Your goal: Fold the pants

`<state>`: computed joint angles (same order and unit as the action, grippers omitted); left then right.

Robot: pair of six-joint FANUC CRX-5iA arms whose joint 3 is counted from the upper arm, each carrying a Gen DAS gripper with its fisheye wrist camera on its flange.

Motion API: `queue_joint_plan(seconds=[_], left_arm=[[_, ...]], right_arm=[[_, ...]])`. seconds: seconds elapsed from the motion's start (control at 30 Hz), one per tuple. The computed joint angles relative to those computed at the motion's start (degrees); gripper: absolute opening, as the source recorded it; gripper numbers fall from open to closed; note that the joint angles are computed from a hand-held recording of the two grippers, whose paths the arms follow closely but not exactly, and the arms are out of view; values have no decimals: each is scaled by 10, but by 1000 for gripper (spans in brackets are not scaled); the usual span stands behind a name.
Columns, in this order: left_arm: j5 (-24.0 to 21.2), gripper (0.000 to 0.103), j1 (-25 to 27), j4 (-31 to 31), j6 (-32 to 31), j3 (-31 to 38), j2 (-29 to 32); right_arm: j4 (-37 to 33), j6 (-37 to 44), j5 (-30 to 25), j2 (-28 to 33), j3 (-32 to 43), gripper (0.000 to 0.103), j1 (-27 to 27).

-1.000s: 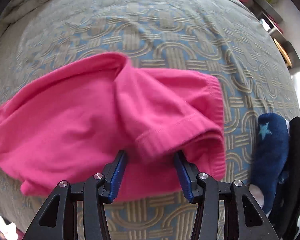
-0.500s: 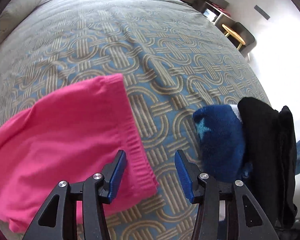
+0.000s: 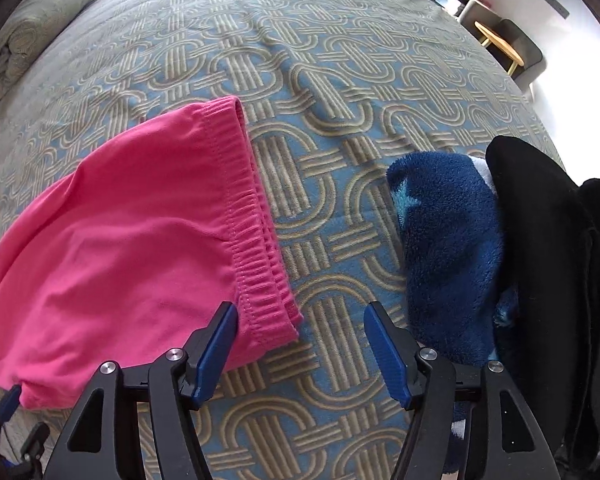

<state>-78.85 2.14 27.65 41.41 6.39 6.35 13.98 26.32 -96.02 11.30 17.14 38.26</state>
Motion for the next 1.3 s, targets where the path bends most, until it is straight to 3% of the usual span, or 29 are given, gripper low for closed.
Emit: queue_joint_plan(seconds=[0.1, 0.13, 0.17, 0.2, 0.33, 0.4, 0.43, 0.47, 0.57, 0.63, 0.7, 0.87, 0.97, 1.03, 1.07, 1.1, 1.2, 1.3], left_arm=[[-19, 47, -6, 9, 24, 18, 19], [-28, 42, -7, 12, 32, 27, 27], [-35, 18, -10, 10, 41, 35, 33], [-42, 5, -13, 8, 48, 41, 38], [-40, 3, -14, 30, 60, 29, 29], [-81, 0, -4, 71, 38, 15, 26], [-92, 0, -5, 75, 27, 6, 16], [-84, 0, -10, 65, 12, -4, 0], [-62, 0, -16, 40, -35, -37, -42], [-34, 5, -8, 27, -36, -55, -60], [-24, 27, 2, 11, -10, -51, -53], [-12, 30, 20, 32, 45, -29, -17], [-29, 33, 8, 34, 61, -5, 8], [-35, 32, -6, 11, 89, 15, 25], [-49, 9, -12, -2, 104, 31, 39], [-60, 4, -16, -18, 124, 42, 49], [-64, 4, -4, 9, 135, 32, 49], [-68, 4, 12, 32, 101, 5, 15]], right_arm=[[-8, 5, 20, -13, -15, 72, -9], [-14, 7, 29, -17, -21, 72, -16], [-21, 6, 36, -22, -26, 72, -21], [-28, 3, 42, -25, -28, 72, -26], [-60, -8, 63, -27, -31, 72, -47], [-79, -21, 74, -28, -34, 68, -57], [-90, -25, 82, -30, -37, 57, -62], [-105, -21, 101, -37, -43, 29, -68], [-89, -15, 91, -30, -33, 23, -61], [-60, -6, 65, -18, -19, 22, -44], [-40, 5, 44, -7, -9, 22, -33], [-15, 28, 25, 13, 4, 23, -19], [-15, 10, 27, 10, -7, 23, -7], [-19, 5, 31, 1, -14, 23, -9], [-23, 2, 35, 0, -15, 23, -12], [-25, 0, 38, 0, -15, 23, -15], [-23, 5, 46, 1, -18, 23, -19], [-9, 6, 40, -6, -27, 23, -5]])
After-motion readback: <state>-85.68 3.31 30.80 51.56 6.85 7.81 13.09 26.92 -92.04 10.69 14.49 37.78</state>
